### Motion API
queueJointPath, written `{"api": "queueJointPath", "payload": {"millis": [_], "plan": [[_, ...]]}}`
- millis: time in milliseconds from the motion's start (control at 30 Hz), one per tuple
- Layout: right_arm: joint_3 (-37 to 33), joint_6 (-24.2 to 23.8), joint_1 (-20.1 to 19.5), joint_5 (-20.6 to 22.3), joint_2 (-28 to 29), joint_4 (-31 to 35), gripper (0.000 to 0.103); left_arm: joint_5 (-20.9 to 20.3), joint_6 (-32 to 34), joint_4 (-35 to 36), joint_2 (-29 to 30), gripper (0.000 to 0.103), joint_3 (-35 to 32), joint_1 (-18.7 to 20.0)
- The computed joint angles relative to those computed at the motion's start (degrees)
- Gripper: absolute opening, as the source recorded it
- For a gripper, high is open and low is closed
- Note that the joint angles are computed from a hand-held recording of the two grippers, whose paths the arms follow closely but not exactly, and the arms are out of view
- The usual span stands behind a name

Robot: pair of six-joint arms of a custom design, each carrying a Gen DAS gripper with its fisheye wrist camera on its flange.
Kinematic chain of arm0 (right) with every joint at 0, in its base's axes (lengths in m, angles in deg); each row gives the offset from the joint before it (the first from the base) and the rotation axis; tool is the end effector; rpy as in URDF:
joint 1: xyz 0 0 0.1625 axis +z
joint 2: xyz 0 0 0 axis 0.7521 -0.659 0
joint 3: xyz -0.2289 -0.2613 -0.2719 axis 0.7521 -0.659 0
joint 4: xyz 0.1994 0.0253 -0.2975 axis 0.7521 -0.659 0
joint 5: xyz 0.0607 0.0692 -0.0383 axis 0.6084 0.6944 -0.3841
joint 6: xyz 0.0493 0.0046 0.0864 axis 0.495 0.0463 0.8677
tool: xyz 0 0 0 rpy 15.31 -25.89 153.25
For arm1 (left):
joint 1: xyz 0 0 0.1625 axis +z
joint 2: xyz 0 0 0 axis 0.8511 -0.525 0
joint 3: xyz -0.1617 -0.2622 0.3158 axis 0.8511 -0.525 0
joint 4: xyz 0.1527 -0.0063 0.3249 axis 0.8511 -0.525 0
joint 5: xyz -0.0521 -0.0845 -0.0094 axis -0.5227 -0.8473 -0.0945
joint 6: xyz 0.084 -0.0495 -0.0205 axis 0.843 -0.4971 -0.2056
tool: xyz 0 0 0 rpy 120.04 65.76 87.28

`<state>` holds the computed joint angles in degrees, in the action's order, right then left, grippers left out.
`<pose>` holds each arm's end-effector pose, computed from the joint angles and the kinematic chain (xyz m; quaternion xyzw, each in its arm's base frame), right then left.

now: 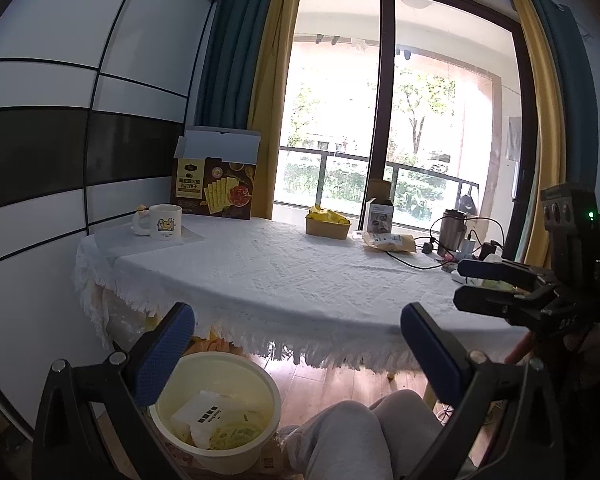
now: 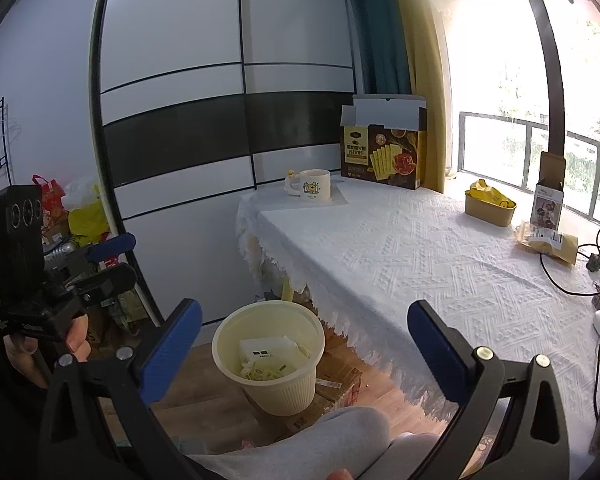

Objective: Collect trash

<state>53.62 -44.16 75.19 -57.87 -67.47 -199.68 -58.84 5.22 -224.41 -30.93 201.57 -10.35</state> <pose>0.3003 -0.3165 0.0933 0.2576 -0.8085 0.4721 0.2390 -0.1210 -0.3825 0.2953 0.4116 0.8027 -0.4248 0.0762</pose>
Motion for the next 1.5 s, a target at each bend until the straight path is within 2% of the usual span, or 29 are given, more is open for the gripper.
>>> {"api": "queueJointPath", "payload": {"millis": [533, 1500], "plan": [[-0.1, -0.3, 0.1, 0.1, 0.4, -1.6, 0.102, -1.3, 0.4, 1.3, -0.3, 0.103, -0.7, 0.5], [-0.5, -0.6, -0.2, 0.3, -0.4, 0.0, 0.102, -2.1, 0.1, 1.2, -0.4, 0.103, -0.9, 0.9]]}}
